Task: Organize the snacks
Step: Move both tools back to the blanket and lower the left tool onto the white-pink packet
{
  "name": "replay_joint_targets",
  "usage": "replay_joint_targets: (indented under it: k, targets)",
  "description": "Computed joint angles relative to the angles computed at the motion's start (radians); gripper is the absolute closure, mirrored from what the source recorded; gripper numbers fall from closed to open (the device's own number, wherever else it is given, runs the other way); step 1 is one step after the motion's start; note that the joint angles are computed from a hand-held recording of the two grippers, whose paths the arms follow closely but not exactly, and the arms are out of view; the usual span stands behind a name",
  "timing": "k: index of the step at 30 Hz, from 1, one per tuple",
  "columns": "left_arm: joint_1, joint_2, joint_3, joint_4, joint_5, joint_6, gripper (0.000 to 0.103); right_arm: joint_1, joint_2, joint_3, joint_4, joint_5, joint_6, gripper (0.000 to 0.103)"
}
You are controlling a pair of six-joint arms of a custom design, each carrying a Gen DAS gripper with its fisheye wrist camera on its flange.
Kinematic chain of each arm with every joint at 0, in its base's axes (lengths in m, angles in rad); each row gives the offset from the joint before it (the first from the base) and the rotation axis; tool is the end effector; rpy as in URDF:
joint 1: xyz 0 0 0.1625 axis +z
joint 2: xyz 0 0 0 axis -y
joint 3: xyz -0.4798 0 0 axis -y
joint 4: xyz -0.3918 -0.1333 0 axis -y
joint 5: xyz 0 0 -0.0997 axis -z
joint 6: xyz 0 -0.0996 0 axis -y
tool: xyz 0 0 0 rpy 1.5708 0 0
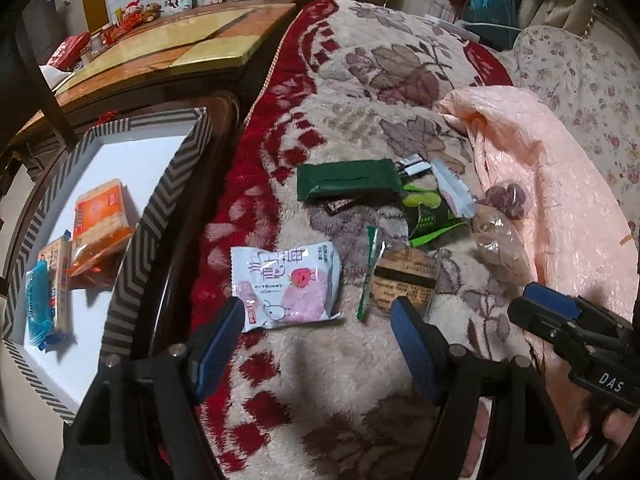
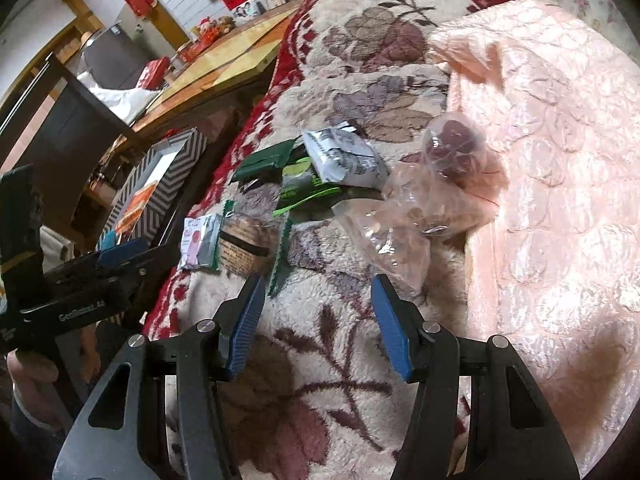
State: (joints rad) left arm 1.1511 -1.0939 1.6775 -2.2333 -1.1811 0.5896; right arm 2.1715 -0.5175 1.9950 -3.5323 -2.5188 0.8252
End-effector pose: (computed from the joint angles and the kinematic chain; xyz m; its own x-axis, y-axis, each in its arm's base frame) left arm -0.1101 -0.6668 0.2889 -0.4864 0.7968 -0.3586 0.8141 0.5623 0.1451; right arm 0.3647 -0.4396 0.0047 -0.8389 0.5243 0.1459 0.1711 0.5085 -0.8439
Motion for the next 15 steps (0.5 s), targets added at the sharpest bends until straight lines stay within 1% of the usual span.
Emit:
replay_joint_targets:
  k: [3, 8, 15]
  targets:
    - [0.016, 0.014, -0.029, 0.037, -0.003, 0.008, 0.026, 0.001, 0.006, -0.015, 0.0, 0.004, -0.028, 0.048]
    - [0.04, 0.05, -0.093, 0.091, -0.015, -0.047, 0.026, -0.007, 0.012, -0.019, -0.012, 0.023, -0.037, 0.048]
    - [0.052, 0.093, -0.138, 0.146, -0.04, -0.066, 0.026, -0.014, 0.018, -0.032, 0.009, 0.044, -0.046, 0.048]
